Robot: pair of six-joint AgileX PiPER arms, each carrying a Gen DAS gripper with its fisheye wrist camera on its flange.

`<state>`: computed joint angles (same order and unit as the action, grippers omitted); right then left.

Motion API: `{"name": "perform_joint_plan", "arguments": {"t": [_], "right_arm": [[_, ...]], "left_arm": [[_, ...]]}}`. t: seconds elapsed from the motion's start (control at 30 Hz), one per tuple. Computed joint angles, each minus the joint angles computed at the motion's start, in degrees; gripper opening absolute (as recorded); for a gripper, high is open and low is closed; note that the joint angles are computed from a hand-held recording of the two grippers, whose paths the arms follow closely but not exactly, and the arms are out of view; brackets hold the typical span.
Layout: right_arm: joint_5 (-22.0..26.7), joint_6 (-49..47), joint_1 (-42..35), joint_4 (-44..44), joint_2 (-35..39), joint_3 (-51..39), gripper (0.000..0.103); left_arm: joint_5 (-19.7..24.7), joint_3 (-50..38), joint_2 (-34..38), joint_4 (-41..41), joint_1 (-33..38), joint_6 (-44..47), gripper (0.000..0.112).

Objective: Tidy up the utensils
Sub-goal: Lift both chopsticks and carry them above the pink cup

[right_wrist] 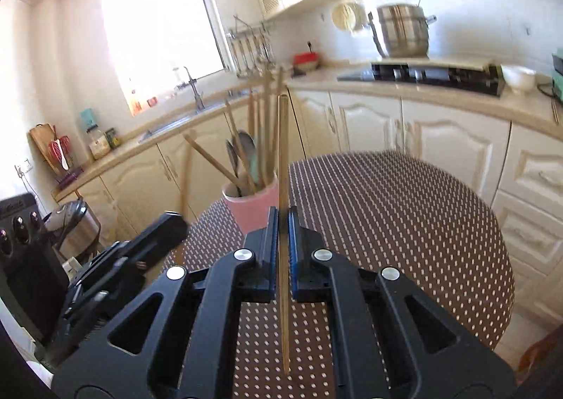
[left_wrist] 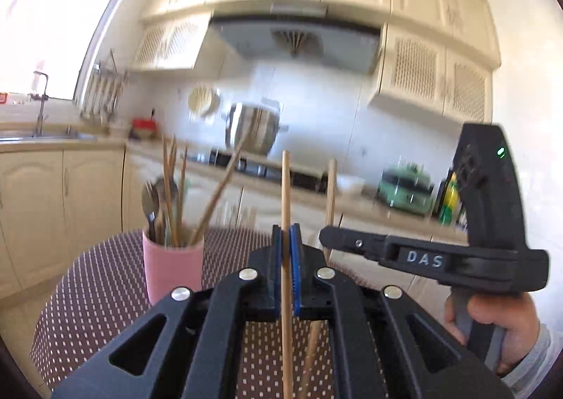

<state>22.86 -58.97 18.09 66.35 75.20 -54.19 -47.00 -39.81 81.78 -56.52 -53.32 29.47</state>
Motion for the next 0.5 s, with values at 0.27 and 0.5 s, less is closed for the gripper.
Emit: {"name": "perform_joint_plan", "arguments": {"t": [0.27, 0.5], "right_arm": [[-3.1, -3.85, 3.28, 3.78, 3.35, -6.47, 0.006], [-4.36, -2.21, 4.9, 1.77, 8.97, -16.5, 0.006]], "left_arm": [[-13.61, 2.84, -2.82, 1.72, 0.31, -3.92, 0.005], [-11.24, -1.83, -3.02, 7.1, 9.78, -5.33, 0.005]]}}
